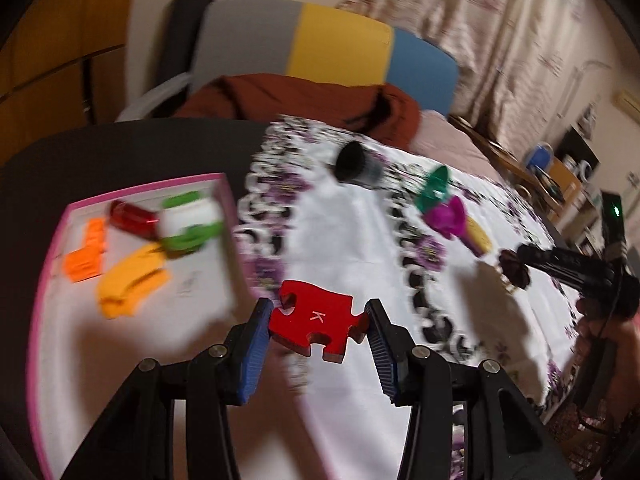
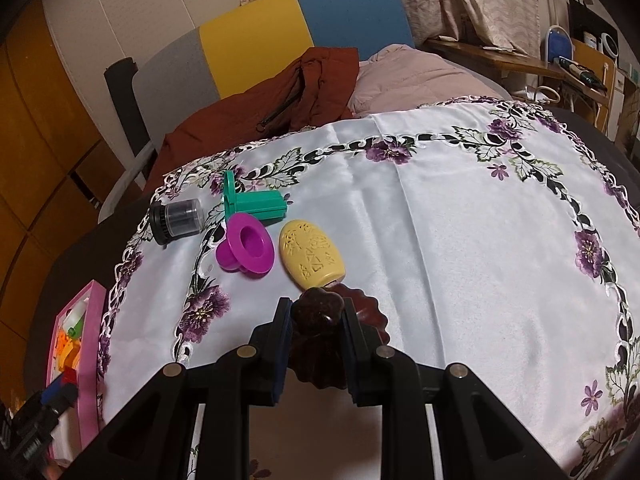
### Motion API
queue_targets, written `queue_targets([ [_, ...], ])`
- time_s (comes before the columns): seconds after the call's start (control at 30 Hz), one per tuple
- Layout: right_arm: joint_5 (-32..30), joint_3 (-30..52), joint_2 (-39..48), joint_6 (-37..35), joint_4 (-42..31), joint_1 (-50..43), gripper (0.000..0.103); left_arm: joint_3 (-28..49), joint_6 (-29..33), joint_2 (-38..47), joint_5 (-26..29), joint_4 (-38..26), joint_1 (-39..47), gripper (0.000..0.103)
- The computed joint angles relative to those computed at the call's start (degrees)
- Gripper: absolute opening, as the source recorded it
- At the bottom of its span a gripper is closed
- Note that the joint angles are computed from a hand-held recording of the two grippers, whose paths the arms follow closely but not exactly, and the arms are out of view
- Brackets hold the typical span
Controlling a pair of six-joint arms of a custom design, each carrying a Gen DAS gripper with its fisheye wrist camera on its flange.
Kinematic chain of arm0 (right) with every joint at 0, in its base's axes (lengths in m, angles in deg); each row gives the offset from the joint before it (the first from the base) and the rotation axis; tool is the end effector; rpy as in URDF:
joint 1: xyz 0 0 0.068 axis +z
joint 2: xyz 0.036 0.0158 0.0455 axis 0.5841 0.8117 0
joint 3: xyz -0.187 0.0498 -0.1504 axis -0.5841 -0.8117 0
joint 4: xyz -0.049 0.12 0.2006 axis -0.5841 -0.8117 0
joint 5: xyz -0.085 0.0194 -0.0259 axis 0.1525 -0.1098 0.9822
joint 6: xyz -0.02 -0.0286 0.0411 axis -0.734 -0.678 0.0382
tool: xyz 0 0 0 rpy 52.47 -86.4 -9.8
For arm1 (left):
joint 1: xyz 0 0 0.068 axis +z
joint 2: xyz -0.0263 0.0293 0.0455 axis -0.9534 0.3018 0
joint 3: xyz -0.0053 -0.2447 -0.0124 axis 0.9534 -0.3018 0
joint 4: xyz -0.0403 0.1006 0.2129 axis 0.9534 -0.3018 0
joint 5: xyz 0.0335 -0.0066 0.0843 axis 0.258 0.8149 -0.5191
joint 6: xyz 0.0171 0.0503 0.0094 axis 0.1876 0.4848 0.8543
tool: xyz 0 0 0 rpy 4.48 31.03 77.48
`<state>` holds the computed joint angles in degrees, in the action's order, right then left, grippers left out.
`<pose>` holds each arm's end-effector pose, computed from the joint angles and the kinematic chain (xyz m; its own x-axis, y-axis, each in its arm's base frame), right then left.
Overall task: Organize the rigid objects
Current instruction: 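Carry the red puzzle piece into the tray and open the left gripper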
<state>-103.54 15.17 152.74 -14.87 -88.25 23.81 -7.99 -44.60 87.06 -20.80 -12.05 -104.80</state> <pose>0.3816 -0.0651 0.1674 -0.8058 0.0556 -0.5896 -0.1437 0.9474 0.2859 0.2358 -0.1357 0.1648 -0.6913 -0.2858 -0.6636 -0.1607 0.9563 -0.2445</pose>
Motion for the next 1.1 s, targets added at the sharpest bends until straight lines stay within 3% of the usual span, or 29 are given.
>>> queue_targets([
  [0.37,0.7,-1.56,-1.25,-1.07,1.29,0.9,0.022,-11.85,0.12,-11.43,-1.3,-4.02,10.79,0.048],
  [0.6,0.89,-0.83,-0.35,-0.18,0.51,0.46,0.022,-12.52,2.05,-9.31,3.18,-5.62,20.06,0.048],
  [0.83,1.97,-1.14,-0.54,-0.39,0.76,0.87,0.022,-11.24,2.18,-7.96,3.1,-6.25,22.69,0.048],
  [1.03,2.12,-0.93,-0.33,-0.42,0.59,0.84,0.022,-12.51,1.0,-10.86,3.06,-5.55,22.39,0.071],
  [1.1,2.03,-0.87,-0.31,-0.37,0.6,0.73,0.022,-13.38,-0.09,-12.67,1.2,-5.66,20.68,0.085],
])
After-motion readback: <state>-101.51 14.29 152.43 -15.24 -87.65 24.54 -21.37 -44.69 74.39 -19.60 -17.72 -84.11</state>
